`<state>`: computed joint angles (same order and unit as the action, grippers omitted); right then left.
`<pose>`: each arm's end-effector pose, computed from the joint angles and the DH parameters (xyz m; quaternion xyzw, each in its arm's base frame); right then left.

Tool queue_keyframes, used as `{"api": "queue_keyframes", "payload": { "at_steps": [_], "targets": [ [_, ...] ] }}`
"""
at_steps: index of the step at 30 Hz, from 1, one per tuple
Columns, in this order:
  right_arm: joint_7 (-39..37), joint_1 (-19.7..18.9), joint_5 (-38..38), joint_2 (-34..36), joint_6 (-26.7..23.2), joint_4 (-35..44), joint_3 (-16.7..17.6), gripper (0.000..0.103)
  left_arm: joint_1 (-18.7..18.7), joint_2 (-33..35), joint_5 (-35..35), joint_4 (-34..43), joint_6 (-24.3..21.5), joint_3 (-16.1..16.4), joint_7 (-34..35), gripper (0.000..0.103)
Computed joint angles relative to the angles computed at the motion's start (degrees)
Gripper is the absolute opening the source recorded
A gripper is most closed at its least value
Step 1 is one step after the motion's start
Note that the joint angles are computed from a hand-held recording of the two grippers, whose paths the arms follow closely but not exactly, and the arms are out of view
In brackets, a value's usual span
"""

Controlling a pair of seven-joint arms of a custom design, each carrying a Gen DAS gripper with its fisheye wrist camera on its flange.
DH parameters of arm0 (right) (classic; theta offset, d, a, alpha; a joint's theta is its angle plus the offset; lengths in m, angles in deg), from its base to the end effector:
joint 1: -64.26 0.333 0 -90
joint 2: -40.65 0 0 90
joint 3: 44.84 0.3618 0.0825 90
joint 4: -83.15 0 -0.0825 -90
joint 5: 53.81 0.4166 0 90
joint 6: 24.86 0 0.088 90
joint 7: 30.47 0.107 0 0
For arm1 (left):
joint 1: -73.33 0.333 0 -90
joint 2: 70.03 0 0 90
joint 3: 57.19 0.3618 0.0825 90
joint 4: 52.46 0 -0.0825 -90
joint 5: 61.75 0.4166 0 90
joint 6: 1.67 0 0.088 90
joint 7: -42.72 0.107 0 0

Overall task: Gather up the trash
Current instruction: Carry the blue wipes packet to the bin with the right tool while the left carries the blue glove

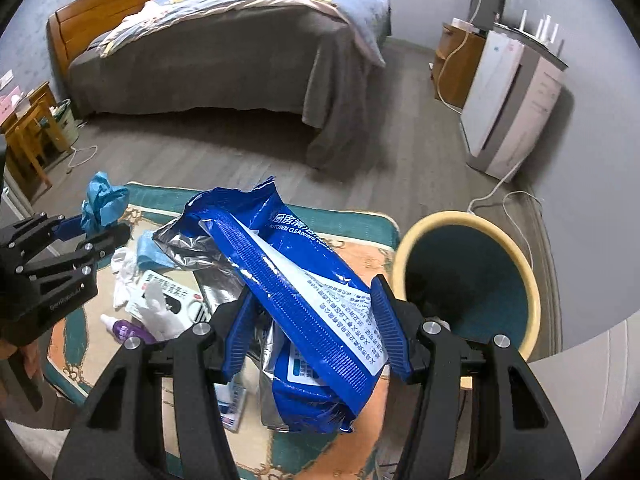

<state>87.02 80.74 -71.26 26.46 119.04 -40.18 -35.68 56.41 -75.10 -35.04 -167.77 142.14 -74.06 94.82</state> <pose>0.4877 0.2457 0.6053 -0.7223 0.6110 -0.2259 0.2321 0.4957 -0.3431 0.5902 -0.5834 0.7377 -0.2425 0.2379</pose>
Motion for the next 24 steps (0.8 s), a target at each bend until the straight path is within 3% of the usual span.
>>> {"api": "queue_keyframes", "payload": {
  "at_steps": [24],
  "targets": [
    [-1.19, -4.63, 3.92, -0.95, 1.17, -3.22, -3.51, 0.055, -6.18, 9.71, 2.93, 9.06, -1.08, 0.22, -0.24, 0.043]
  ]
}}
